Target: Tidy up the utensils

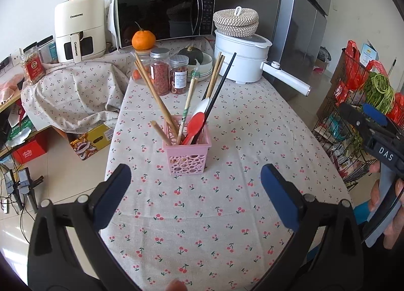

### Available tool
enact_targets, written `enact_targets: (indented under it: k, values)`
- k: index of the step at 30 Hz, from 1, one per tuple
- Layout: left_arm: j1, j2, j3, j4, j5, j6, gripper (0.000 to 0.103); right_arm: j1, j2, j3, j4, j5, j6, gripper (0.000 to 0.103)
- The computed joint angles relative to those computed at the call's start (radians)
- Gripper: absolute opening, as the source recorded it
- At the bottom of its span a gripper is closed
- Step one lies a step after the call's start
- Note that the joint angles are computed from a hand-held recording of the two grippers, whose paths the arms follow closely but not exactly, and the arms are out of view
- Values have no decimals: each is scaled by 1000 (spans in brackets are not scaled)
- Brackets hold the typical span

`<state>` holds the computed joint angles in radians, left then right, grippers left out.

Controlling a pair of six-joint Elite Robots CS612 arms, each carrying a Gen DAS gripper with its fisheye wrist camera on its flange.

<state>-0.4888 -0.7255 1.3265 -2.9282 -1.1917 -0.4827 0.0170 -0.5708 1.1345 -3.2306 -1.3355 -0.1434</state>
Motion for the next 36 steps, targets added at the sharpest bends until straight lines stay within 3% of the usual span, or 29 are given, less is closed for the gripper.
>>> enact_targets:
  k: [5,36]
  values:
    - [-14,6,-6,-50,43,27,102,13,-18,23,4,-103,-2,103]
    - [-24,20,-21,-74,63,32,102,11,-21,19,49,-62,10,103]
